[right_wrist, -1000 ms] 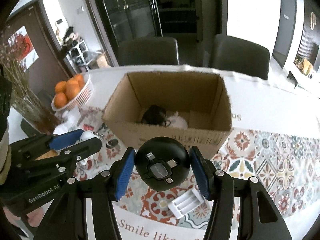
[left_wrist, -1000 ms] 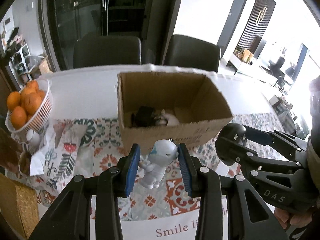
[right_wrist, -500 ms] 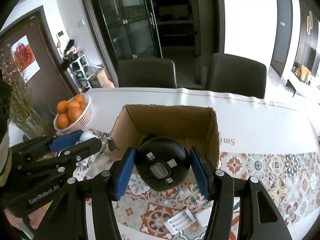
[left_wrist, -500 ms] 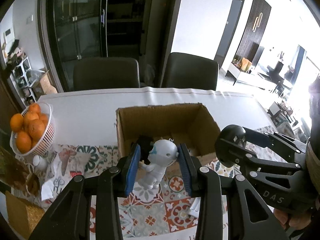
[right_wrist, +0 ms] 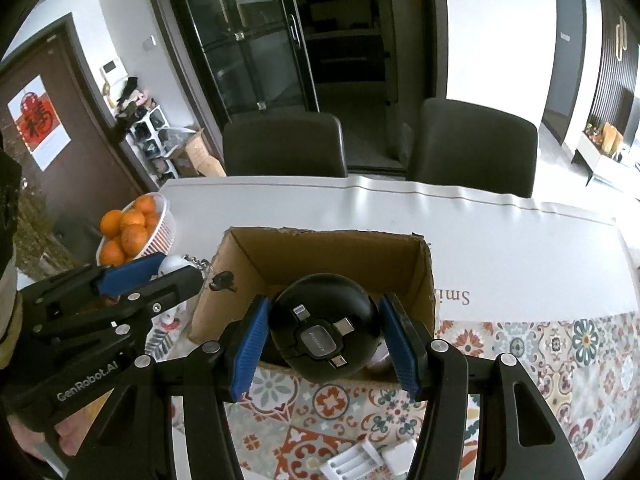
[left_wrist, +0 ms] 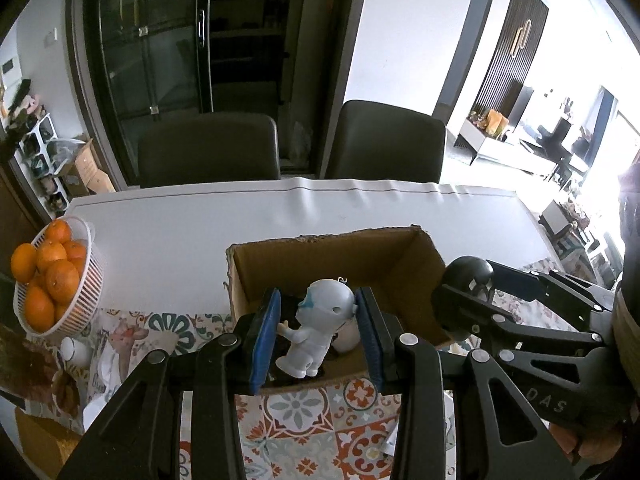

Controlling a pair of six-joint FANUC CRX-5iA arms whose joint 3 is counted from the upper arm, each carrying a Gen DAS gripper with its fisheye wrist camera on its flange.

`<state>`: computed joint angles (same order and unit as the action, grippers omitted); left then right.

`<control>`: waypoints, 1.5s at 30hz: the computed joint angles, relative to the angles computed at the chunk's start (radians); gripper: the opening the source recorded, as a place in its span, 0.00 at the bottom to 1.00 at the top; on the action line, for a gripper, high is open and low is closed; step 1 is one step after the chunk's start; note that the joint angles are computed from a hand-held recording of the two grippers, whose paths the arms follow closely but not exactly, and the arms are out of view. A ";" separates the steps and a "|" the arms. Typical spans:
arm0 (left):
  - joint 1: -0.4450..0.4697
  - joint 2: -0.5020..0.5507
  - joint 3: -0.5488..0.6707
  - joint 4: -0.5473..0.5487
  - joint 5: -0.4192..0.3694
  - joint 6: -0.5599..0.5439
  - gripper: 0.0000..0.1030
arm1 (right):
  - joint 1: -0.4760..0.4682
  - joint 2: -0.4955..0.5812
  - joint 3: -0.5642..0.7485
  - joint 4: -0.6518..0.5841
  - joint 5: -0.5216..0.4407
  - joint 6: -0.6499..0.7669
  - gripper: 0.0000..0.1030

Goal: Organize rigid objects
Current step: 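Open both tools to drop the figurine and puck into the box, then move the left tool to the white battery charger while the right tool approaches the white adapter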

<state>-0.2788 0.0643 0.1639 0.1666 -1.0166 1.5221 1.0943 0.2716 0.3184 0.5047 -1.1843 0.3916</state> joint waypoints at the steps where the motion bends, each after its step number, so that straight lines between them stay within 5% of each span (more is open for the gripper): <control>1: 0.000 0.010 0.008 -0.002 -0.004 0.003 0.37 | -0.009 0.006 0.010 -0.011 -0.003 0.007 0.55; 25: 0.001 0.147 0.078 -0.028 -0.083 0.033 0.40 | -0.107 0.103 0.086 -0.158 -0.017 0.115 0.57; 45: -0.095 -0.006 -0.013 -0.208 -0.029 0.123 0.56 | 0.002 -0.043 -0.139 0.056 -0.011 -0.130 0.57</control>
